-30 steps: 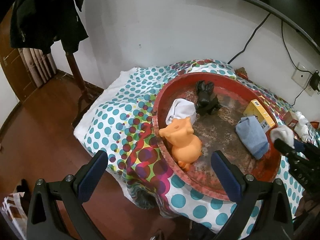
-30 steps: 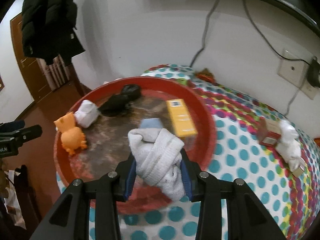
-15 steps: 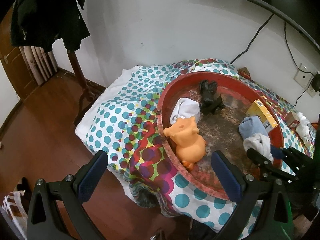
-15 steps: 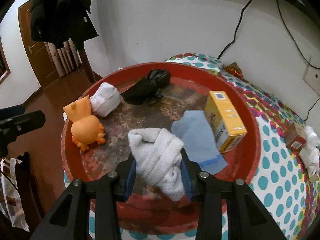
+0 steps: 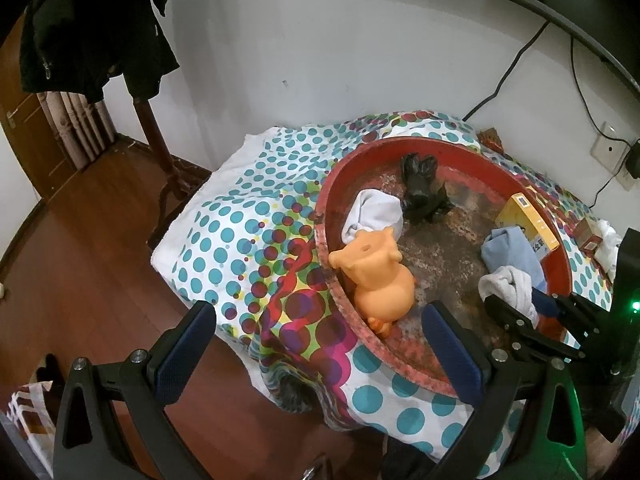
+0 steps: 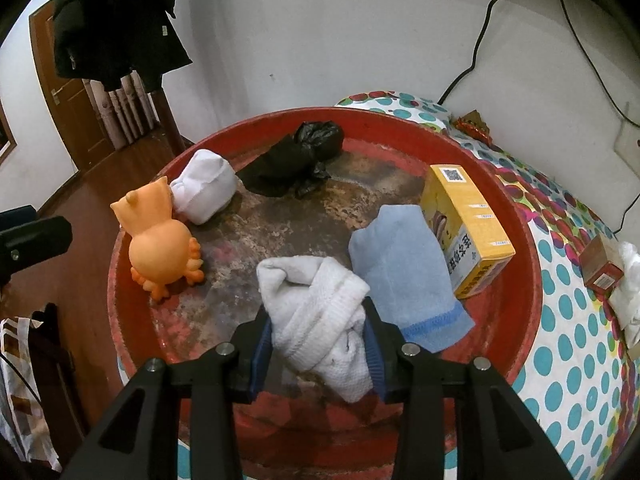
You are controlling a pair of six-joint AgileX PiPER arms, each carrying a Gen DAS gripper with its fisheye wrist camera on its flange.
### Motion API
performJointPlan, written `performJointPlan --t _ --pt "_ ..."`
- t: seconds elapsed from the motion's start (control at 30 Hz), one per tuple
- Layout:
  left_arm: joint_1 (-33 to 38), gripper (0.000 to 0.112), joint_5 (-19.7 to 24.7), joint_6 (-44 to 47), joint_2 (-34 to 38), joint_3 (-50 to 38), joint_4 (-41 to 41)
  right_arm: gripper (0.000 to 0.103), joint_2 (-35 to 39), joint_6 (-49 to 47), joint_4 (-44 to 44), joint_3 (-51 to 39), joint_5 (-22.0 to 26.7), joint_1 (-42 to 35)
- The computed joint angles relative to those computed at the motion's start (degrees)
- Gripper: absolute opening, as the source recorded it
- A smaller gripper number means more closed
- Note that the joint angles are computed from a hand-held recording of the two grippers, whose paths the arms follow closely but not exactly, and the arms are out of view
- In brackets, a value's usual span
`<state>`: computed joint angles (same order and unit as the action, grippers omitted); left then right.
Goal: Organize objects
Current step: 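Lower the white sock into the red tray and open the right gripper, then move the right gripper to the small red box and grasp it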
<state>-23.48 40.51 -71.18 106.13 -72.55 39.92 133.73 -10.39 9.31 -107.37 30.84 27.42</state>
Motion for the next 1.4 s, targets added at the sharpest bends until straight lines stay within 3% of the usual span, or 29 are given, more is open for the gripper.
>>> performJointPlan --t 0.2,0.4,0.77,0.87,1.13,1.27,1.4 --pt "-0.16 0.103 0.27 0.6 0.49 -0.59 -0.43 0.046 0.79 3.39 -3.32 -1.61 1.42 0.36" --pt "-0.13 0.103 0.08 0.92 0.61 -0.69 -0.69 0.058 -0.35 3.34 -2.95 -0.19 0.08 0.31" --pt "-0.96 0.103 -0.11 0.06 0.54 -0.43 -0.34 0.061 -6.12 -3.19 4.46 5.36 -2.68 -2.0" --pt "-1.42 0.103 0.06 0.34 0.67 -0.8 -0.38 0.061 -8.79 -4.6 5.55 9.5 -5.39 -3.57" --pt "-2.92 0.103 0.86 2.28 2.66 -3.0 -1.32 0.061 -11.93 -3.66 4.33 15.72 -8.28 -15.12" --pt "-3.82 0.103 0.84 2.69 3.4 -3.85 -1.37 0.061 -11.67 2.15 -2.34 16.39 -10.28 -22.01" --pt "-4.83 0.103 0.63 2.89 3.92 -4.53 -1.2 0.061 -8.75 6.33 -5.28 12.07 -7.86 -28.51"
